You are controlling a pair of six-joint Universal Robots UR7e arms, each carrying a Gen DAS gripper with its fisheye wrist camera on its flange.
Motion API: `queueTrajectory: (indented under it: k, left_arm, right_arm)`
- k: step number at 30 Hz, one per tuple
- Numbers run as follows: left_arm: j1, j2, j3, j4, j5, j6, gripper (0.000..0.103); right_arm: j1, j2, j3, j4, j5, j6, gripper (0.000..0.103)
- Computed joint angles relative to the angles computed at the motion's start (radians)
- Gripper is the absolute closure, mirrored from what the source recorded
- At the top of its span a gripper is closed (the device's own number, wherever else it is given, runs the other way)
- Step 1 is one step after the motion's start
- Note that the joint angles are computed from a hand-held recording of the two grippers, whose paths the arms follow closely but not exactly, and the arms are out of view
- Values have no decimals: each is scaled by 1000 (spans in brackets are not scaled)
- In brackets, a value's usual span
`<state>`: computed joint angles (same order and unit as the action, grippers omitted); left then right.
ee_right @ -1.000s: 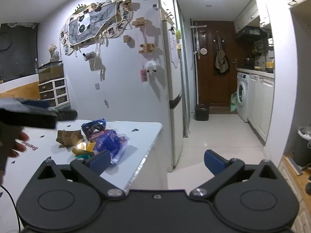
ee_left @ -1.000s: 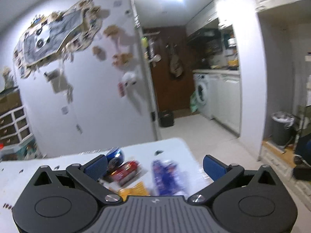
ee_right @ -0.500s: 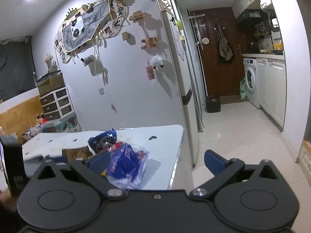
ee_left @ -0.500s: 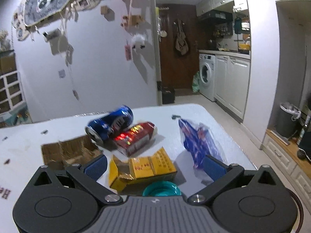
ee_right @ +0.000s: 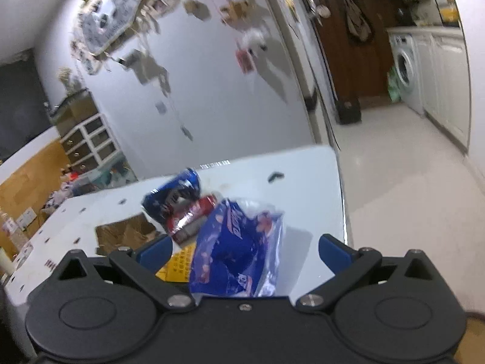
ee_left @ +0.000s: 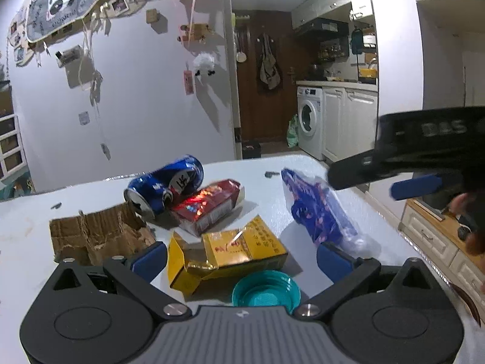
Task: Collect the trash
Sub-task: 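Grasp the blue floral bag with the right gripper while the left gripper grasps the teal bottle cap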
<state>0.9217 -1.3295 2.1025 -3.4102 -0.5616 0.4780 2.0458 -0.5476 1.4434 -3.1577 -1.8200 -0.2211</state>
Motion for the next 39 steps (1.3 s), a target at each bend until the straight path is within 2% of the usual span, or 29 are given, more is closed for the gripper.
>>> queueTrajectory:
  k: [9,14,18,20,23,28,33,37,39]
  left_arm:
    - [27,-50,4,183,-68,-99,0]
    - [23,-58,15,182,-87,-91,0]
    - [23,-66,18,223,-106,-94,7]
    - [26,-69,13,250,-112,-106,17]
    - [26,-66,10,261,-104,-114,25]
    - [20,-71,11,320,-70,-146,38]
    - [20,-80,18,317,-68,-161,53]
    - [18,-84,22,305,-58,-170,53]
    - [16,-85,25,294,-57,-169,53]
  right_arm:
    - [-10,57,-66,80,-17,91,0]
    - [-12,65,-71,112,-8,123,3]
    - [-12,61,-62,100,-17,149,16]
    - [-11,60,-60,99,-29,155,24]
    - [-12,51,-47,103,-23,136,31]
    - [-16,37,-17,90,-6,103,58]
    - [-17,14,22,82,21,65,73]
    - [-13,1,49,66,28,36,86]
    - [-11,-5,58,63,27,26,88]
